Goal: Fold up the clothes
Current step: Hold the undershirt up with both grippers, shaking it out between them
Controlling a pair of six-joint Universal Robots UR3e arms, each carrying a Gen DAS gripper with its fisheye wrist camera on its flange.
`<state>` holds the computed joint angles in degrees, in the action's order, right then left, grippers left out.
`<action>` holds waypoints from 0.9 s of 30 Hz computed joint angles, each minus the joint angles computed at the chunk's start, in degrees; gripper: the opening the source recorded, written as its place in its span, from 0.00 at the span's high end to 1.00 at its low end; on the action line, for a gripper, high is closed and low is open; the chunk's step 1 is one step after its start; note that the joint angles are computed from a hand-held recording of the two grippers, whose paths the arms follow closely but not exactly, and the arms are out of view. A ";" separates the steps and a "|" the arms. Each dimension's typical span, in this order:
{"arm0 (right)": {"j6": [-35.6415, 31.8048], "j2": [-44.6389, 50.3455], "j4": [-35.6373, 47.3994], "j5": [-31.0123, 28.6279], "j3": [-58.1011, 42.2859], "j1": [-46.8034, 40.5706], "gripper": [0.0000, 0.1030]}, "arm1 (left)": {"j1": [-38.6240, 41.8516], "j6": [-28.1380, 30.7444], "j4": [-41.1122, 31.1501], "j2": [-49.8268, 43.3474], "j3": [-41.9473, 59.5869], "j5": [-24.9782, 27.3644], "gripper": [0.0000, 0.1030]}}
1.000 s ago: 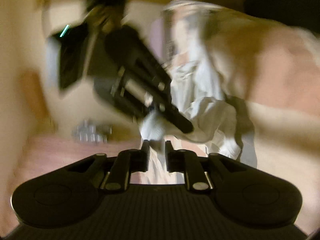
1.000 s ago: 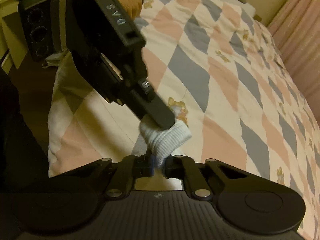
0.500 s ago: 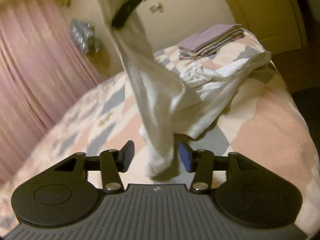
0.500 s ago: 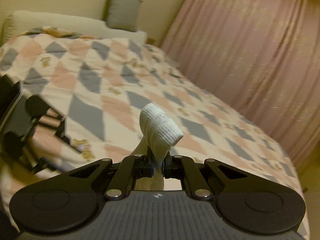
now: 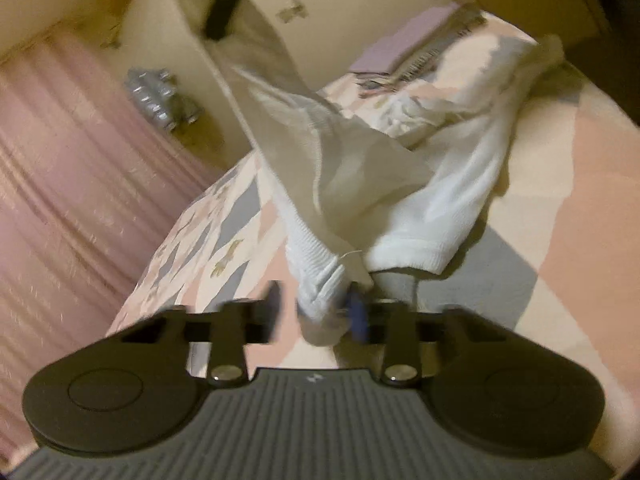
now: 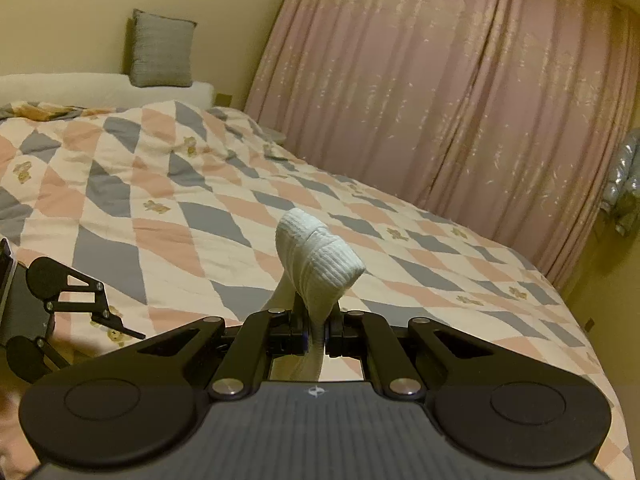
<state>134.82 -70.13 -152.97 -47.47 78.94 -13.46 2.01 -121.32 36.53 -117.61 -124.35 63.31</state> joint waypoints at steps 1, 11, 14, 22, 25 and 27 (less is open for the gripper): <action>0.17 0.18 -0.10 0.00 0.05 -0.07 0.94 | 0.36 -0.49 -0.82 0.69 0.32 -0.49 0.92; 3.55 -10.04 -6.56 2.15 10.77 -3.46 0.94 | 10.05 -30.65 -6.64 22.53 2.34 -5.99 0.94; 6.22 -16.53 -9.98 3.53 14.80 -4.90 0.95 | 10.79 -35.11 -12.82 30.64 6.46 -4.18 0.94; 16.73 -38.22 -15.95 17.46 26.01 -19.66 0.96 | 15.78 -35.21 -29.19 51.90 13.56 -5.88 0.94; 24.36 -46.19 -18.81 29.59 29.11 -31.10 0.96 | 18.37 -35.90 -34.29 57.13 16.43 -7.51 0.94; 35.03 -48.31 -26.33 38.67 28.60 -39.53 0.96 | 17.73 -35.55 -36.29 57.80 19.04 -5.94 0.94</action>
